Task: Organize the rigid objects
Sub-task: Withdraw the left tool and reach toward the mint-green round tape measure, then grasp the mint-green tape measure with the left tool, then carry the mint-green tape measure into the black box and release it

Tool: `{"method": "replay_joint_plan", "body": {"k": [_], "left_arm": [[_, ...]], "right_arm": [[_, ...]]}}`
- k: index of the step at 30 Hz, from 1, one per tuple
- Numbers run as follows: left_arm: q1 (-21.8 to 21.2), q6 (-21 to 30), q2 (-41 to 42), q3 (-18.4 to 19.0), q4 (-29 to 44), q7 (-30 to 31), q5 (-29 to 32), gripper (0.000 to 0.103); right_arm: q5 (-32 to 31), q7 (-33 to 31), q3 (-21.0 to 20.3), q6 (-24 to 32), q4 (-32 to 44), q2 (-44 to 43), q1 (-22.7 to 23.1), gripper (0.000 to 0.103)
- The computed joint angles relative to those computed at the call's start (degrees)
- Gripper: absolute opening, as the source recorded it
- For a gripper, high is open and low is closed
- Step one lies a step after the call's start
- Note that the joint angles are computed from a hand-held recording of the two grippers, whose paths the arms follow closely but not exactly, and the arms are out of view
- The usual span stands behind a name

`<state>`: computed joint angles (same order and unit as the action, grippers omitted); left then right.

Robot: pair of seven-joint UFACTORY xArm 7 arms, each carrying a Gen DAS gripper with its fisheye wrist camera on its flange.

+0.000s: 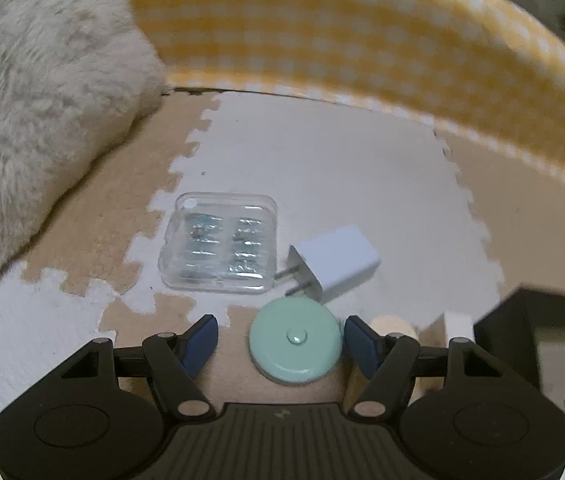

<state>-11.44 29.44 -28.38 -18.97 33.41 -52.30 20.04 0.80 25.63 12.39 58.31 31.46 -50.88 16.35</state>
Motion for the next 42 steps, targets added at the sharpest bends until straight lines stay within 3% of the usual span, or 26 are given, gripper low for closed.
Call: {"method": "replay_joint_plan", "body": {"k": [2, 5, 10, 15, 21, 30, 33, 42], "left_arm": [[0.5, 0.4, 0.4, -1.1, 0.3, 0.1, 1.9, 0.067], [0.4, -0.1, 0.0, -0.3, 0.0, 0.2, 1.7, 0.051], [-1.1, -1.7, -1.8, 2.2, -1.2, 0.7, -2.9, 0.051], [-1.9, -6.0, -4.4, 2.1, -0.6, 2.7, -4.7, 0.051], [-7.7, -12.0, -4.6, 2.9, 2.1, 11.1, -8.8, 0.051], [-20.5, -13.7, 2.9, 5.1, 6.8, 26.1, -19.6, 0.051], [-20.6, -13.2, 6.4, 3.6, 9.3, 27.2, -20.9, 0.051], [-22.6, -14.7, 18.0, 4.5, 16.5, 31.1, -28.8, 0.051]], "right_arm": [[0.0, 0.0, 0.0, 0.0, 0.0, 0.0, 0.0, 0.003], [0.0, 0.0, 0.0, 0.0, 0.0, 0.0, 0.0, 0.003], [-0.1, 0.0, 0.0, 0.0, 0.0, 0.0, 0.1, 0.003], [-0.1, -0.1, -0.1, 0.0, -0.2, -0.2, 0.1, 0.003], [-0.1, 0.0, -0.1, -0.1, -0.2, -0.2, 0.1, 0.003], [-0.1, -0.5, -0.3, 0.0, -0.1, -0.1, 0.0, 0.004], [-0.3, -0.5, 0.0, 0.0, 0.0, 0.1, 0.0, 0.004], [-0.3, -0.7, -0.2, -0.2, -0.3, -0.3, 0.2, 0.003]]}}
